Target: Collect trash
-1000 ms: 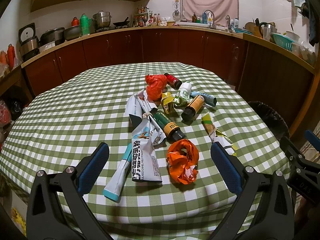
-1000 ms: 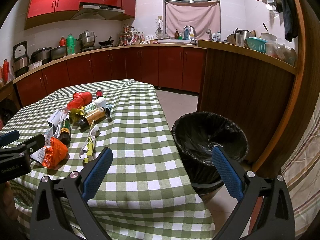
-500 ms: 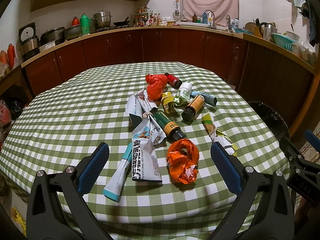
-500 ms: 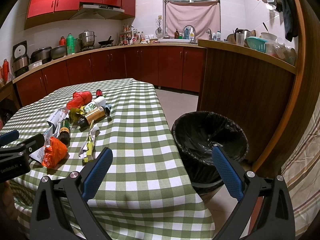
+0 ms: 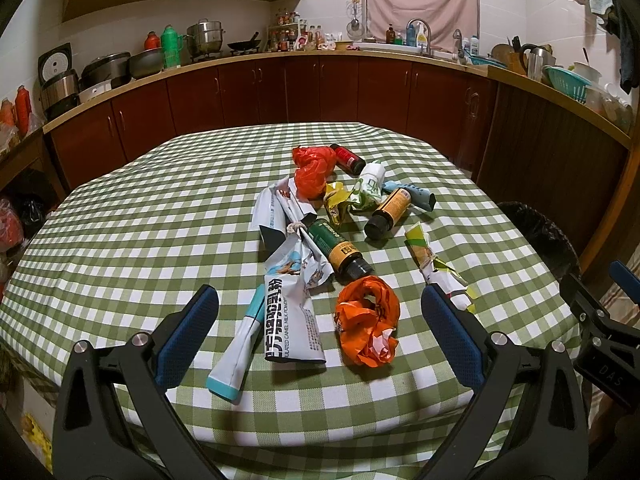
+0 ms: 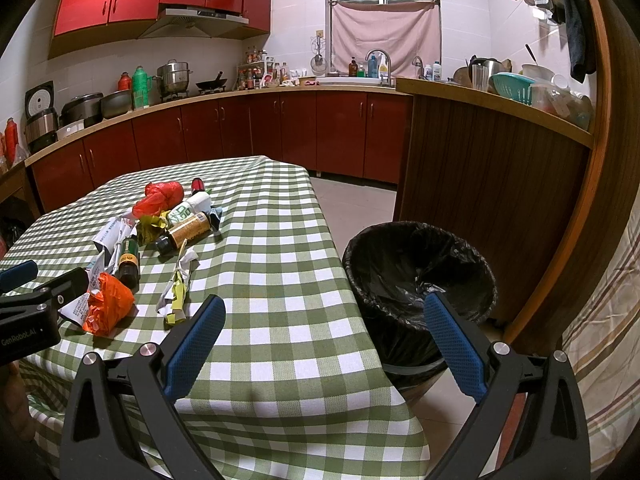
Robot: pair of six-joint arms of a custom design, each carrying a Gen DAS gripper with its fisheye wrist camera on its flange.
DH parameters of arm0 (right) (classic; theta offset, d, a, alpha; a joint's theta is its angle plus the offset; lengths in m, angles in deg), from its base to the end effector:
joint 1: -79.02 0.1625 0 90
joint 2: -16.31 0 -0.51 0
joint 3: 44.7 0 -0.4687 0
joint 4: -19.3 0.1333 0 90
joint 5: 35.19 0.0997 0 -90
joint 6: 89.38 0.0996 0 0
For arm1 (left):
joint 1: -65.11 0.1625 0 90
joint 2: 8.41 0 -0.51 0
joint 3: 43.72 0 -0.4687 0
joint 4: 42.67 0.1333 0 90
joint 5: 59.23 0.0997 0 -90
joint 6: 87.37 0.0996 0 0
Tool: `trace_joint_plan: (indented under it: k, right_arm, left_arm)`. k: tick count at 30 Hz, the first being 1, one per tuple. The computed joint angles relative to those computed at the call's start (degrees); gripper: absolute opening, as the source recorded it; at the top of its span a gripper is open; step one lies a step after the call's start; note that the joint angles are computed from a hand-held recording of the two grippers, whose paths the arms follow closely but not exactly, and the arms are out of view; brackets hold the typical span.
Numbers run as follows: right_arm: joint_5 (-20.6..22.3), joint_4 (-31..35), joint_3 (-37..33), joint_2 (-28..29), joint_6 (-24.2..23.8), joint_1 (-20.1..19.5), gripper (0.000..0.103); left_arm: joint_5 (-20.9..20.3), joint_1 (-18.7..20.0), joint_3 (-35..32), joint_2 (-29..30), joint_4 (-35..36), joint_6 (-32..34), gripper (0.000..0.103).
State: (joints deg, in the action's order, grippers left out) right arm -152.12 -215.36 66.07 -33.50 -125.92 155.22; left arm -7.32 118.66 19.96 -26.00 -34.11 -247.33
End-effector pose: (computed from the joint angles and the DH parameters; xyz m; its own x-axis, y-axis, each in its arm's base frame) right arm -0.0708 -0.6579 0.2317 -0.6250 0.4587 0.6317 -0.4305 0.4725 -0.7690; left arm -0.3039 -0.7393 -0.1427 -0.6279 0.3944 -0.6710 0.7449 0.5545 -0.3711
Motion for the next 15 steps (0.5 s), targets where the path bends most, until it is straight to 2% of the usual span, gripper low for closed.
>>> trace_joint_plan:
  k: [15]
  right_arm:
    - [0.0, 0.4, 0.0, -0.1, 0.1, -0.1, 0.097]
  left_arm:
    - [0.0, 0.0, -0.1, 0.0, 0.1, 0.0, 0.099]
